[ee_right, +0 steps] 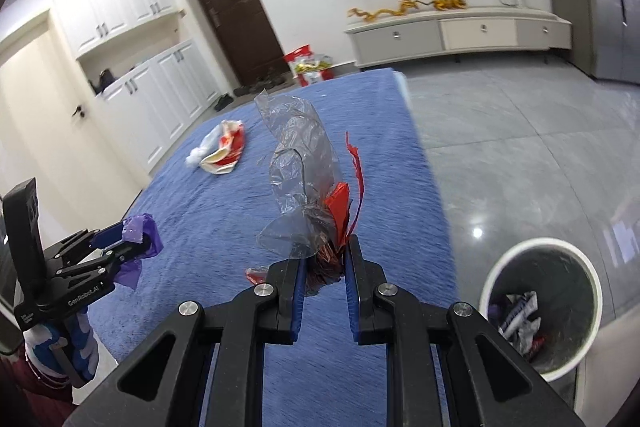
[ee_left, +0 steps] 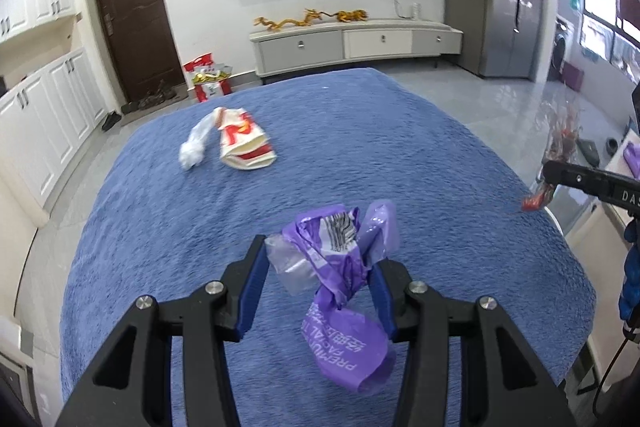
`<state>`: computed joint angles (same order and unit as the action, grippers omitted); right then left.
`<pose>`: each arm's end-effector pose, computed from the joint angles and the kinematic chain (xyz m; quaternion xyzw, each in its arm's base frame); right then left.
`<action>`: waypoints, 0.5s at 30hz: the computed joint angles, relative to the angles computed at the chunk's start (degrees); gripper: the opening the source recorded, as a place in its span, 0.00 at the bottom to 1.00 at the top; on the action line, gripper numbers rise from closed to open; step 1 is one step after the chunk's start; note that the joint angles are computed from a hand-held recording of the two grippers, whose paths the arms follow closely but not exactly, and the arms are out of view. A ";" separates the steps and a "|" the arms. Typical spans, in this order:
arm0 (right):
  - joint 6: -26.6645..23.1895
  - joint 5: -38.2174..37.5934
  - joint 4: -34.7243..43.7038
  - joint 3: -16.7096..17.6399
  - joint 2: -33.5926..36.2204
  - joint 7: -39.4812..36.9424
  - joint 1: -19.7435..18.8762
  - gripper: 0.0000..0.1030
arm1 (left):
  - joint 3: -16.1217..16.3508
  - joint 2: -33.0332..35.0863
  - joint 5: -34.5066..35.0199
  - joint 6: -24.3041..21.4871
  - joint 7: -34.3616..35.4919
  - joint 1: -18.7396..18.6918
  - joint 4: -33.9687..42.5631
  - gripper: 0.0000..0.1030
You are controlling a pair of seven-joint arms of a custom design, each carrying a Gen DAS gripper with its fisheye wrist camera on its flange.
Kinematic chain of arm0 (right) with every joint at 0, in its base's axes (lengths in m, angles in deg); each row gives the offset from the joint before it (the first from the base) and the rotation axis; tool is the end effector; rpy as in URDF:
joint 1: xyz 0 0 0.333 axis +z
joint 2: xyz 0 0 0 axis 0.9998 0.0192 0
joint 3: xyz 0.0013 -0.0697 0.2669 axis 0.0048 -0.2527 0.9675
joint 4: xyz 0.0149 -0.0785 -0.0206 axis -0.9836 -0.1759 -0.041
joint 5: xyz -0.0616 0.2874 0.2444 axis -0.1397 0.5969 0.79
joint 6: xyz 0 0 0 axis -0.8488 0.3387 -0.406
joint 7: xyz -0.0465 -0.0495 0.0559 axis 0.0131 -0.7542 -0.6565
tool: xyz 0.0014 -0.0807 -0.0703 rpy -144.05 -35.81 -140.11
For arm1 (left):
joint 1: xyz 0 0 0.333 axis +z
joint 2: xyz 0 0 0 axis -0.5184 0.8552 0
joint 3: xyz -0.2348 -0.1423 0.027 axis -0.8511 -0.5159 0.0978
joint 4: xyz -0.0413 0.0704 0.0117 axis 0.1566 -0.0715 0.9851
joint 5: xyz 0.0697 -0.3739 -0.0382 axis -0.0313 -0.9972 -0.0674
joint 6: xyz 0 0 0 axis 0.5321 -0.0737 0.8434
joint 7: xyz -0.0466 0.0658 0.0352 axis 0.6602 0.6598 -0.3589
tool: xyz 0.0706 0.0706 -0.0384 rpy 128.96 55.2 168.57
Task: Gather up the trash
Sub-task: 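Carry the purple bag and clear bag over to the bin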
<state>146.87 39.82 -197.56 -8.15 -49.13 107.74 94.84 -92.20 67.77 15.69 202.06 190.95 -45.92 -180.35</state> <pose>0.4253 0.0523 0.5495 -0.5277 0.7372 -0.2000 0.3715 0.4696 -0.2257 0.5854 -0.4258 0.8132 -0.3217 0.2323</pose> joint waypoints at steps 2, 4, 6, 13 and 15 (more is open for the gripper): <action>0.20 -0.60 -1.52 0.52 -1.66 1.18 -1.57 0.17 | -0.92 0.48 1.02 -0.29 0.08 -0.42 0.73 0.44; 0.47 -1.49 -3.37 1.39 -3.71 3.05 -3.41 0.17 | -1.50 1.13 1.72 -0.62 0.21 -0.88 1.44 0.44; 0.98 -1.94 -5.62 1.10 -5.76 3.90 -4.55 0.17 | -2.19 2.17 2.43 -1.53 0.34 -1.46 2.75 0.44; 1.84 -2.01 -12.73 -0.29 -11.02 6.41 -8.23 0.17 | -4.87 7.64 5.29 -5.03 0.33 -3.81 8.88 0.44; 1.75 -1.88 -14.42 -0.32 -12.15 7.35 -9.27 0.18 | -5.67 9.88 5.85 -6.25 0.51 -4.75 11.29 0.44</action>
